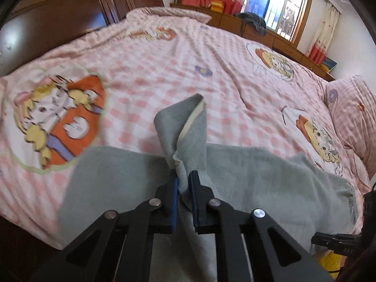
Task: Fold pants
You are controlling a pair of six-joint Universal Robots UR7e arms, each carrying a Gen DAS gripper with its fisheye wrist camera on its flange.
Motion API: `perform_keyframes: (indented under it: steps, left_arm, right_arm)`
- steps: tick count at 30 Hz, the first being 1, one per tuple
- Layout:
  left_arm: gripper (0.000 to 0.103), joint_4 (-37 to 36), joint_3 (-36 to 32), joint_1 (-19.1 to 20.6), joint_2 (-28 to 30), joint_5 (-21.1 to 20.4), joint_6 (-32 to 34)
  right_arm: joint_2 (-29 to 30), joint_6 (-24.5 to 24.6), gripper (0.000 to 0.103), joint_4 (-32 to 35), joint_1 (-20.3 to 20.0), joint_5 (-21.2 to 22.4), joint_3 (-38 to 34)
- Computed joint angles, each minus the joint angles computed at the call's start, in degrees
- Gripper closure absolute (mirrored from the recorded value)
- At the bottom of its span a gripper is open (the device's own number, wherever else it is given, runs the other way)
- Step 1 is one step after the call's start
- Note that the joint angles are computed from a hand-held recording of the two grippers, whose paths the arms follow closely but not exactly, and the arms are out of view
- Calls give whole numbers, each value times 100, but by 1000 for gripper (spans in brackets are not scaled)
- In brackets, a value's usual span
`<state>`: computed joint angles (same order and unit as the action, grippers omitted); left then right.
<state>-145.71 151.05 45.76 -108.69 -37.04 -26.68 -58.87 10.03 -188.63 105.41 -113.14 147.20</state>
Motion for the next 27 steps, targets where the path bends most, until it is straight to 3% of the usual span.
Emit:
perform_keyframes:
  steps: [3,7,11,19,24,27]
  left_arm:
    - [95,897,-71,-127,-613,77,-305]
    - [95,2614,-227,-290,-1443,535,-886]
    - [97,3810,-406,-100,-1955,833,-1362]
    - [99,3918,-447,549,-2184,669,-1365]
    - [98,4588,-474,265,-2341,625,-1681]
    - [72,5119,-531,-72,-2472,522,-1890]
  right_arm:
    - [-4,1,85,15,4,-9,-5]
    - [9,13,85,37,37,-63,-23]
    - [32,72,85,96,91,-131,-61]
    - [151,154,85,216,339,-459,-179]
    - [243,23,84,423,777,-737,-348]
    - [301,-185,83,440,966,-559,-430]
